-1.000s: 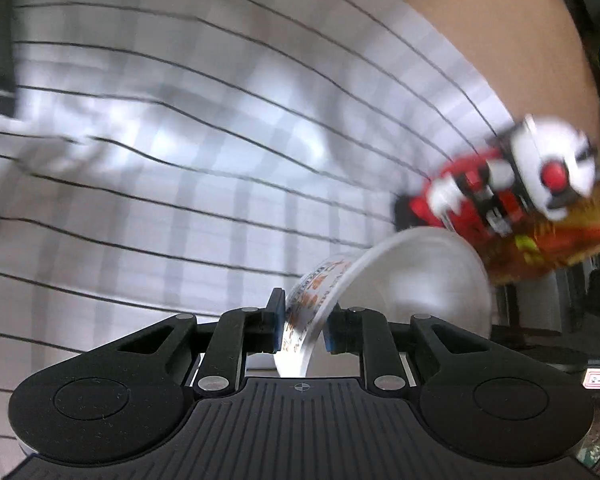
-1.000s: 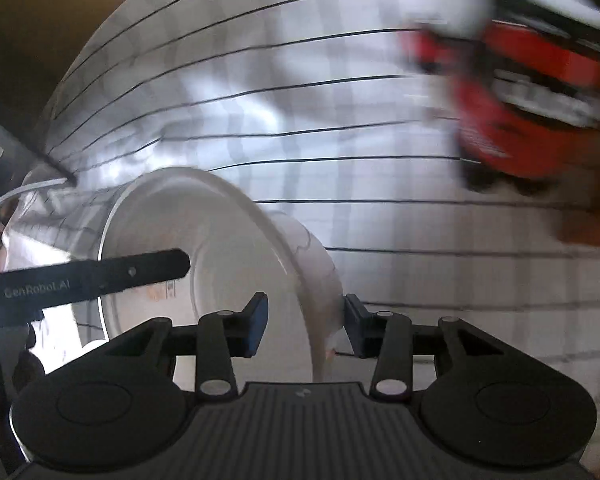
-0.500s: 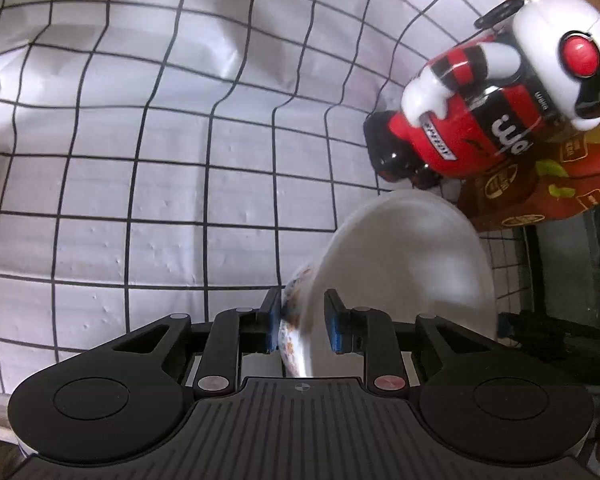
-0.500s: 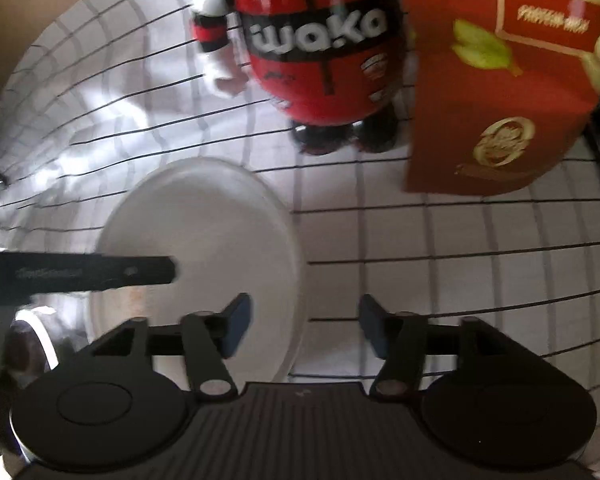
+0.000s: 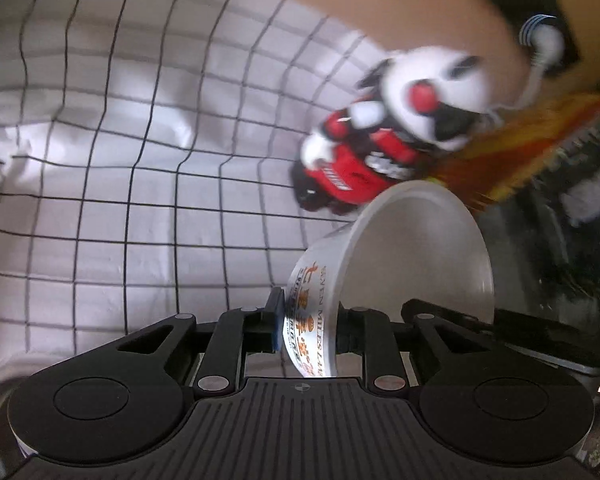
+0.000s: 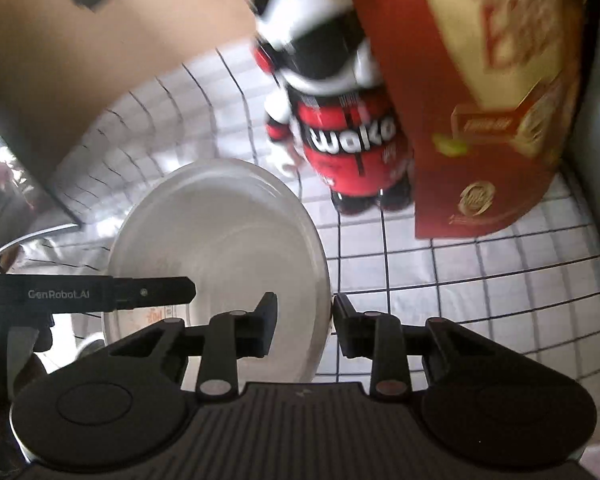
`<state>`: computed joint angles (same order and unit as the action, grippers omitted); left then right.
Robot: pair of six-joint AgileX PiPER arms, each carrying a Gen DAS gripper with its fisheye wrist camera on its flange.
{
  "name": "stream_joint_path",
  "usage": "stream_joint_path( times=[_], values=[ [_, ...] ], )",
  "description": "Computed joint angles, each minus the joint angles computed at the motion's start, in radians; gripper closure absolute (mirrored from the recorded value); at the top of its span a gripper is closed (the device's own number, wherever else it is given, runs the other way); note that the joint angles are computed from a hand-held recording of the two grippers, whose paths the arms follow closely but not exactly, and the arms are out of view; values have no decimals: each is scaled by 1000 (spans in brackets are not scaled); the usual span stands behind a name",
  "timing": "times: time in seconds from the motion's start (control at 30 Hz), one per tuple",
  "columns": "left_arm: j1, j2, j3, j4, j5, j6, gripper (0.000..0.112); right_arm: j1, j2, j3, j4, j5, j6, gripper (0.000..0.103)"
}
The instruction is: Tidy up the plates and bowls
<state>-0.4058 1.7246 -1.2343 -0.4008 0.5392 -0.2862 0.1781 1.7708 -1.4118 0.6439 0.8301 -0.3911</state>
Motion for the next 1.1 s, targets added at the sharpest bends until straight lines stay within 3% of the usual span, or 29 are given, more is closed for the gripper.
stream_joint_path(
  times=[0.13,0.27,0.37,0.57,0.7,0.87,1.0,1.1],
  values=[
    [-63,-105,37,43,76,-47,87,-9,-182,145,-18,-1,-1,73],
    [-91,-152,116,-81,117,50,83,-4,-314,255,-84,6,46,73],
    [-104,-161,203,-168,99,96,83,9,-371,328,-129,13,77,73],
    [-173,-212,340,-141,-21,49,84,78,-360,437,-177,-34,157,73],
    [-170,-269,361,-129,-24,43,81,115,-368,459,-264,-86,242,73],
    [-142,-292,356,-85,-12,-30,84,86,-399,469,-258,-88,220,73],
    [-106,-302,360,-167,7,29,84,69,-399,475,-242,-94,198,73],
    [-120,-290,337,-137,24,-3,84,56,-390,479,-215,-94,167,73]
  ],
)
